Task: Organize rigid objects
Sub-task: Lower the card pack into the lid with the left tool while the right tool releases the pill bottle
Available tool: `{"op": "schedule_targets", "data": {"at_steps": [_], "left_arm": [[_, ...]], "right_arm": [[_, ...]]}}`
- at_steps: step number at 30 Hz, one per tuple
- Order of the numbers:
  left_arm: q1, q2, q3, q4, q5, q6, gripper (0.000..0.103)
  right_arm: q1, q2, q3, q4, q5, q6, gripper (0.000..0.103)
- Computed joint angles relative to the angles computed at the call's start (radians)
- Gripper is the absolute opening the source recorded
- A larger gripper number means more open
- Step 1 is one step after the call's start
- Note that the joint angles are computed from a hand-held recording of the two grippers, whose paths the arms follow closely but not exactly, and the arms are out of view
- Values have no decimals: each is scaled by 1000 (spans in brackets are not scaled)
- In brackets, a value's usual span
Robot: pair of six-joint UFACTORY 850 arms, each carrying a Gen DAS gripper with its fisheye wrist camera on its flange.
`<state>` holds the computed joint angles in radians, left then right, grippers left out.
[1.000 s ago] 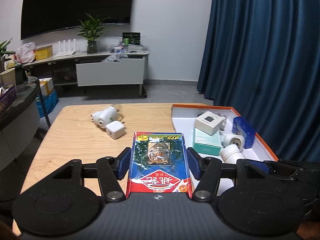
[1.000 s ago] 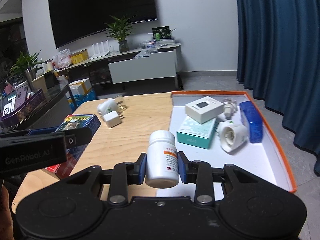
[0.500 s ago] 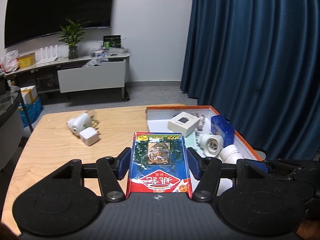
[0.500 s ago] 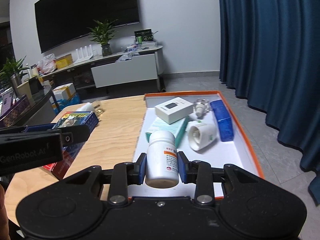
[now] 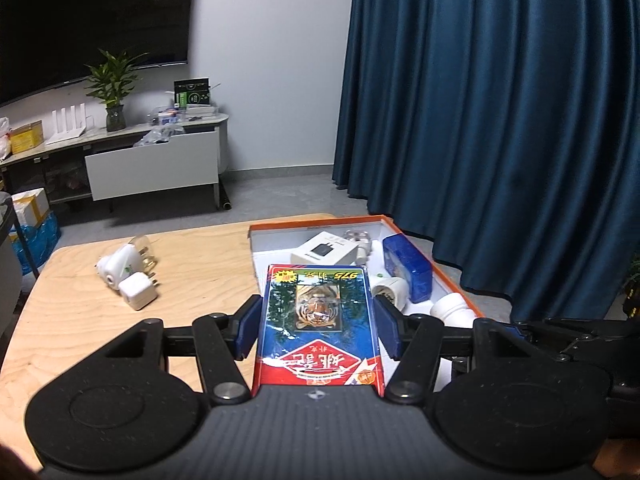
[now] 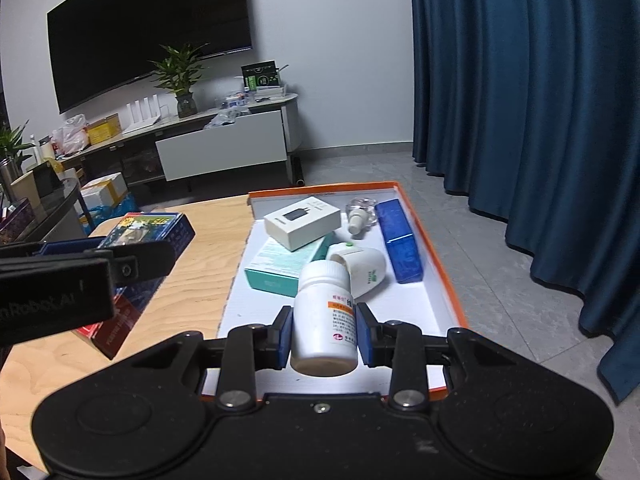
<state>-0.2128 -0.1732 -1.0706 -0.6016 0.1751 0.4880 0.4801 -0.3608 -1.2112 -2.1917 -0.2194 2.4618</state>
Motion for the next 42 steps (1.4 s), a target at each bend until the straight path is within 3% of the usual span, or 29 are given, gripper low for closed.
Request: {"op": "schedule_targets", "data": {"at_steps": [24, 42], "left_arm": [[-21, -75, -82, 79, -11, -58, 60], [-21, -116, -130, -6, -19, 27, 60]], "right_arm": [[-46, -30, -42, 112, -8, -128, 40], [-64, -77, -120, 184, 16, -224, 40]]}}
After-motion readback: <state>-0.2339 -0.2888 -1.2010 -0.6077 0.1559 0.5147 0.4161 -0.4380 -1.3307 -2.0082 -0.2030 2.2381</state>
